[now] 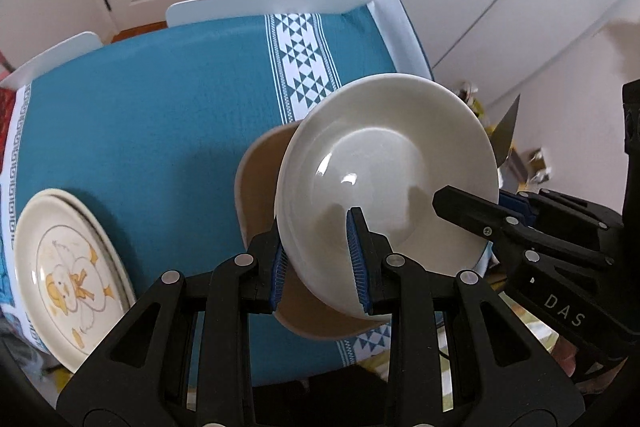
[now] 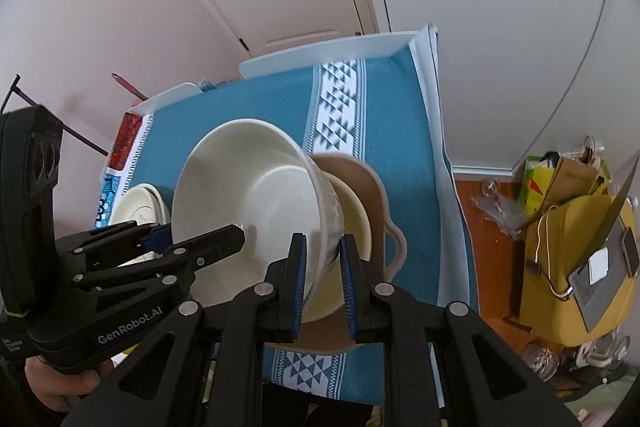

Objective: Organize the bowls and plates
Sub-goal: 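Carry the white bowl with both grippers and lower it into the cream bowl, then open both grippers and lift them off the white bowl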

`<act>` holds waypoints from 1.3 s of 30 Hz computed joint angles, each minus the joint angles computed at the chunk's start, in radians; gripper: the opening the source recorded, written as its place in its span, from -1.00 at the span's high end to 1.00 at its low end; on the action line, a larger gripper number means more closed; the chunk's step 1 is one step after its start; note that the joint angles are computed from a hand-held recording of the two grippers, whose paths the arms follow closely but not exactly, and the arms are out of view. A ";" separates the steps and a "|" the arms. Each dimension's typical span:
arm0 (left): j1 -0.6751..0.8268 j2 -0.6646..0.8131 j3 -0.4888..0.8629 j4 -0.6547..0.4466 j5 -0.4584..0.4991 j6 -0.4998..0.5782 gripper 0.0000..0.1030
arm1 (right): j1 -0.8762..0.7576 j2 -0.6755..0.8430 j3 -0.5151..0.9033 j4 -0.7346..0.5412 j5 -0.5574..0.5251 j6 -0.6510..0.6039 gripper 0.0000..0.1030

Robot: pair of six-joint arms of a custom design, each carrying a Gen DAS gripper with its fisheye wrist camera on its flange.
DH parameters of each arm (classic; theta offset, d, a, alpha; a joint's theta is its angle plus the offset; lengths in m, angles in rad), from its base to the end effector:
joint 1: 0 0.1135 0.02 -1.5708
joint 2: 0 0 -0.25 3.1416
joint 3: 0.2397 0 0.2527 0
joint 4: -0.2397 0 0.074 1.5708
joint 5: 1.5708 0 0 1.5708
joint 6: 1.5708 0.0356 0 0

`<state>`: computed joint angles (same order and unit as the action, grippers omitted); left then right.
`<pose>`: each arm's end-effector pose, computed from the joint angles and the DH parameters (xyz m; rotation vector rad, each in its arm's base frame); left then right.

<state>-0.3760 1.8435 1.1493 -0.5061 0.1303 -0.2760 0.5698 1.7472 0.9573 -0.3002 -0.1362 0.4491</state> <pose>0.3275 -0.1343 0.1414 0.1749 2.8069 -0.3426 0.2751 0.1820 0.1306 -0.2114 2.7378 0.4916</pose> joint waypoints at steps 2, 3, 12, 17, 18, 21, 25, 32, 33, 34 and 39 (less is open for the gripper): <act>-0.010 0.010 0.004 -0.005 -0.013 0.012 0.51 | -0.005 0.013 -0.011 0.017 -0.007 0.006 0.70; -0.019 0.014 0.007 -0.010 -0.026 0.020 0.51 | -0.009 0.018 -0.015 0.023 -0.010 0.007 0.70; -0.067 0.069 0.049 -0.041 -0.136 0.066 0.51 | -0.013 0.048 -0.024 0.033 -0.017 0.021 0.70; -0.080 0.093 0.075 -0.055 -0.190 0.085 0.51 | -0.012 0.055 -0.018 0.030 -0.014 0.015 0.70; -0.080 0.096 0.078 -0.056 -0.194 0.086 0.51 | -0.010 0.057 -0.017 0.029 -0.012 0.014 0.70; -0.082 0.101 0.085 -0.061 -0.208 0.089 0.51 | -0.012 0.057 -0.018 0.028 -0.014 0.015 0.70; -0.081 0.100 0.083 -0.058 -0.208 0.091 0.51 | -0.012 0.053 -0.014 0.021 -0.011 0.008 0.70; -0.073 0.094 0.075 -0.055 -0.196 0.086 0.51 | -0.011 0.053 -0.008 0.009 -0.016 0.005 0.70; -0.071 0.092 0.075 -0.058 -0.200 0.084 0.51 | -0.012 0.052 -0.008 0.009 -0.017 0.004 0.70; -0.067 0.090 0.075 -0.064 -0.202 0.082 0.51 | -0.014 0.049 -0.009 0.008 -0.020 0.003 0.70; -0.040 0.021 0.046 -0.076 -0.206 0.078 0.51 | -0.032 -0.015 -0.032 0.008 -0.026 -0.004 0.70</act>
<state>-0.4156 1.8649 1.1948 -0.5816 -0.0757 -0.1981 0.5380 1.7318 0.9257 -0.2921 -0.1621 0.4446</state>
